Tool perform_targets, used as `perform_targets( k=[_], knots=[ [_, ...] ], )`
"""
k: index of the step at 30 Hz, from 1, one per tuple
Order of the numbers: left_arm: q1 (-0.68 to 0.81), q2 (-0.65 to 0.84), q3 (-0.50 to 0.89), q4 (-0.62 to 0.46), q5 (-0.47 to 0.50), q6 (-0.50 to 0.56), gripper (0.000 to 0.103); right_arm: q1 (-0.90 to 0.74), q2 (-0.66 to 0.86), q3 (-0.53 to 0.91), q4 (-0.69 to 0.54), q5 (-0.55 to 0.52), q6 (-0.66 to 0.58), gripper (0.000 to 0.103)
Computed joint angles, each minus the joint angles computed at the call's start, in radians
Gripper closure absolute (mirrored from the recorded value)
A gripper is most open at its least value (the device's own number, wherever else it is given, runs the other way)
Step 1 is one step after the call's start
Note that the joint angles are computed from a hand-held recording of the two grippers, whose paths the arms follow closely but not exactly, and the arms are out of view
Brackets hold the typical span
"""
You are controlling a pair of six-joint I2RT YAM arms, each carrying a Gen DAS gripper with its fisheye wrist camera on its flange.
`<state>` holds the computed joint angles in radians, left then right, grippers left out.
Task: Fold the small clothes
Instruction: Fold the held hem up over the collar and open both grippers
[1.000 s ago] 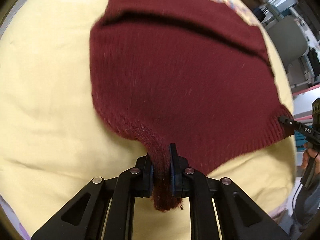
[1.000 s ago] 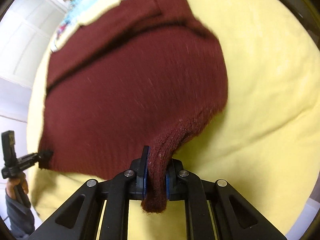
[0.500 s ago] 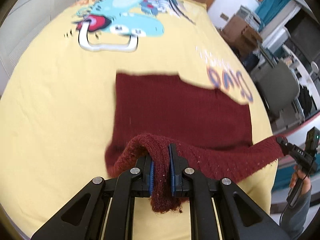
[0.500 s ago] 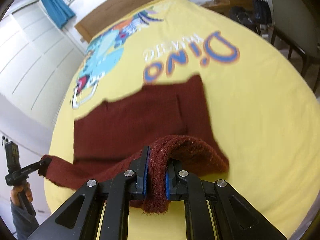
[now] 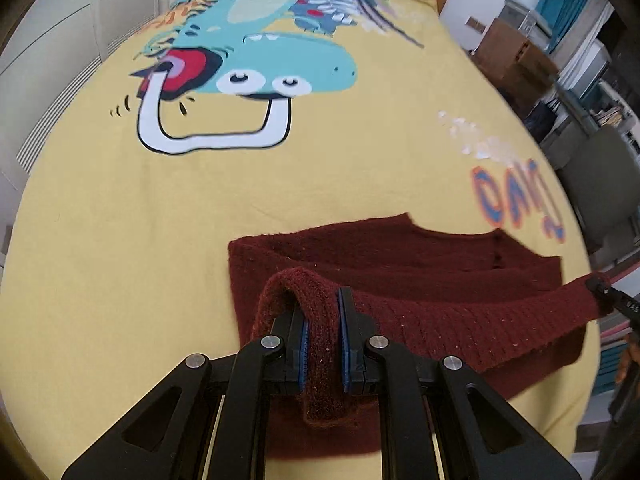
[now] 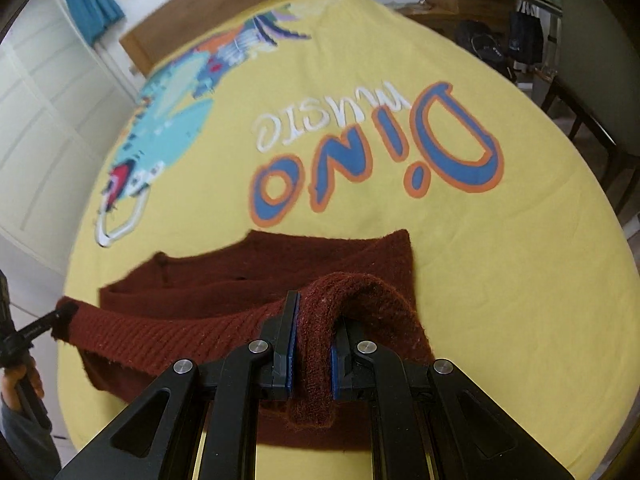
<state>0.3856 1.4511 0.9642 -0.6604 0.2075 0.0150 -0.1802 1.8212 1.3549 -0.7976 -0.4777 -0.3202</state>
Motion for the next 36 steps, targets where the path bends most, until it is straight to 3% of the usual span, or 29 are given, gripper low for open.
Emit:
perform_targets(
  k=[5,12,14,15,16,17,18,19,21,24,25,36],
  knots=[
    [-0.048,0.096,-0.068,0.163,-0.112,-0.018,0.091,0.061,0.108,0.017,0.066,0.101,0.043,0.091],
    [-0.091,0.106,-0.124,0.226,-0.216,-0.026,0.085,0.09,0.151,-0.018,0.14,0.15,0.072,0.084],
    [-0.096,0.087,-0.13,0.223,-0.216,-0.029,0.076,0.088,0.138,-0.033,0.157,0.151,0.08,0.081],
    [-0.1,0.075,-0.133,0.216,-0.213,-0.029,0.061,0.085,0.132,-0.039,0.161,0.14,0.077,0.078],
    [-0.106,0.061,-0.132,0.207,-0.209,-0.032,0.042,0.082,0.124,-0.046,0.165,0.137,0.078,0.068],
    [-0.12,0.044,-0.134,0.2,-0.223,-0.04,0.031,0.079,0.115,-0.052,0.167,0.132,0.082,0.061],
    [-0.138,0.025,-0.139,0.201,-0.254,-0.046,0.011,0.077,0.107,-0.056,0.169,0.124,0.085,0.043],
    [-0.153,0.002,-0.148,0.209,-0.276,-0.047,0.008,0.073,0.092,-0.068,0.177,0.112,0.086,0.03],
    [-0.167,-0.038,-0.153,0.204,-0.28,-0.053,0.008,0.073,0.053,-0.095,0.195,0.109,0.088,0.021],
    [-0.176,-0.084,-0.155,0.183,-0.248,-0.079,0.006,0.082,-0.022,-0.152,0.231,0.107,0.083,0.018],
    [-0.184,-0.106,-0.164,0.186,-0.237,-0.091,0.001,0.091,-0.053,-0.176,0.242,0.11,0.079,0.016],
    [-0.372,-0.169,-0.321,0.288,-0.263,-0.18,0.001,0.28,-0.337,-0.561,0.452,0.187,0.047,0.016]
  ],
)
